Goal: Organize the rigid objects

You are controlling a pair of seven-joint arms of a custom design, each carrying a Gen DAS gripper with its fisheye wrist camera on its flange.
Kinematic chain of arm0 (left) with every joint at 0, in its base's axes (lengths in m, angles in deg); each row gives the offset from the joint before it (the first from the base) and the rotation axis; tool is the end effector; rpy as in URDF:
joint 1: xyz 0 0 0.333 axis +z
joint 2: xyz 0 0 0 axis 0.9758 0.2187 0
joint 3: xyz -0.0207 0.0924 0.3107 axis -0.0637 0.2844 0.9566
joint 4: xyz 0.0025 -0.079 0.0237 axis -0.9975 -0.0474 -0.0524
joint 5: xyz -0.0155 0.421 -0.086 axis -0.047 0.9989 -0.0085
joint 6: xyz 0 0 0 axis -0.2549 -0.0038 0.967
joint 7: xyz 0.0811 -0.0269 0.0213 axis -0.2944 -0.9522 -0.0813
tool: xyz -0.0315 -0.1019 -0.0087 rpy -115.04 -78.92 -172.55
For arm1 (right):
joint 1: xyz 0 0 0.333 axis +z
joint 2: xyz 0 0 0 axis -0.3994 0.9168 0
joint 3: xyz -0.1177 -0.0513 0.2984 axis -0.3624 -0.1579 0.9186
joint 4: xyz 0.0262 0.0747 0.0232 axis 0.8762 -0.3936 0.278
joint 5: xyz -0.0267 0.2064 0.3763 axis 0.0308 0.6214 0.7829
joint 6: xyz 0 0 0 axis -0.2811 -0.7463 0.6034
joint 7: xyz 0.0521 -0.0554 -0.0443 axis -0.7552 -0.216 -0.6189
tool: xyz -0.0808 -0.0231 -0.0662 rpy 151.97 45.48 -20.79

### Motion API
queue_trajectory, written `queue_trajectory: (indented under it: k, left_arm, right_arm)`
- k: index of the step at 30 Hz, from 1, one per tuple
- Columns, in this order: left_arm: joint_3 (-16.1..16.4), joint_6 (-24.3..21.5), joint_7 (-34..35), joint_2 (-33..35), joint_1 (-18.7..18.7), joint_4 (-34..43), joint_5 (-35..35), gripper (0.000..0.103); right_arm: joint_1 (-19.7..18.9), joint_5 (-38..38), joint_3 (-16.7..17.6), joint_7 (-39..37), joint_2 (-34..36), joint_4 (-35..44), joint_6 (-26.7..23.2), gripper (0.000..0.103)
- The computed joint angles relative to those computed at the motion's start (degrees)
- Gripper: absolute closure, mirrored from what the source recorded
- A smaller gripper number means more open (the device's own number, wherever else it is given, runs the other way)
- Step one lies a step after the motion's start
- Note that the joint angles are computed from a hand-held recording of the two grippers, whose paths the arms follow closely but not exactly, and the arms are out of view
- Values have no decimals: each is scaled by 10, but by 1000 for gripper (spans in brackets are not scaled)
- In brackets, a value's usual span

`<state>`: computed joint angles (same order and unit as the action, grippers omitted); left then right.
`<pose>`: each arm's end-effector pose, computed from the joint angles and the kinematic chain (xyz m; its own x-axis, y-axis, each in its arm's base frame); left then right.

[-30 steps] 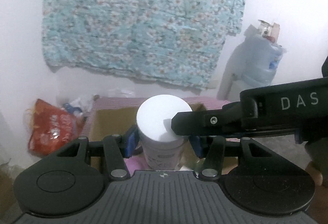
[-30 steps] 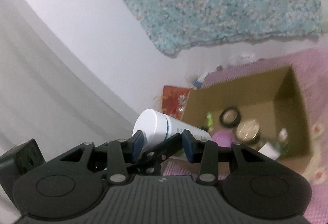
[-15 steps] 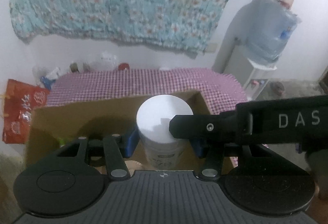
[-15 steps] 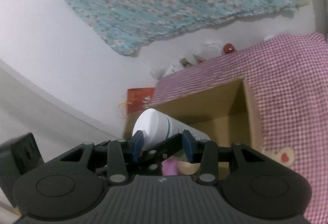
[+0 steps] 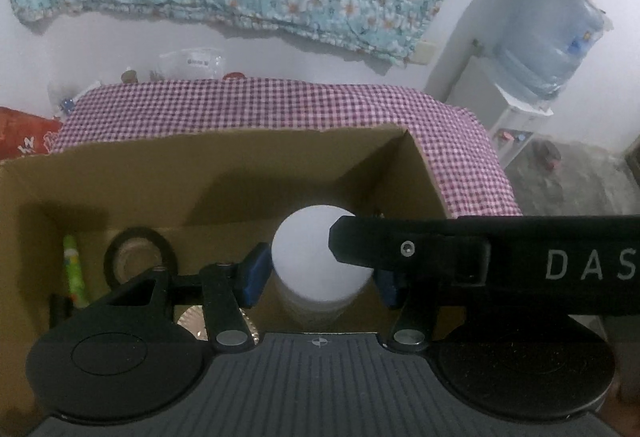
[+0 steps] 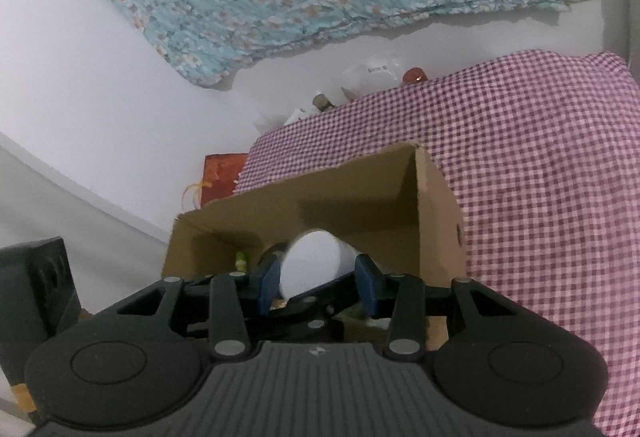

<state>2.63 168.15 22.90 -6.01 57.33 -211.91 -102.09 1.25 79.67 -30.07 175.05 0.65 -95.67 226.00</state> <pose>0.4420 -0.2296 0.5139 -0.5389 -0.8303 0.1420 -0.7339 0.3801 -0.5630 0.3717 0.3086 0.4807 -0.1123 -0.7728 -0.6247 -0.7629 0.4699 -0.4441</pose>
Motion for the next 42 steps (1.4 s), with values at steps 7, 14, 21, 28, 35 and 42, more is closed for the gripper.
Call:
queue_trajectory:
  k: [7,14,21,28,35,42]
  left_arm:
    - [-7,6,-18,-22,4,-7,20,30]
    - [12,-15,-10,-94,-11,-28,27,15]
    - [53,-67,42,-215,-21,-77,0,0]
    - [18,-103,-23,-330,44,-136,83,0]
    - [20,-125,-91,-404,49,-175,128,0]
    - [34,-108,-71,-430,32,-204,135,0]
  right_arm:
    - [-23,-9,25,28,-33,-22,3,58]
    - [-97,-40,112,115,-136,-53,-4,56]
    - [-135,-93,223,243,-303,-44,-138,31]
    - [-134,-150,313,335,-348,34,-334,4]
    - [-152,-204,369,377,-288,137,-455,0]
    - [-165,-255,405,403,-222,213,-554,0]
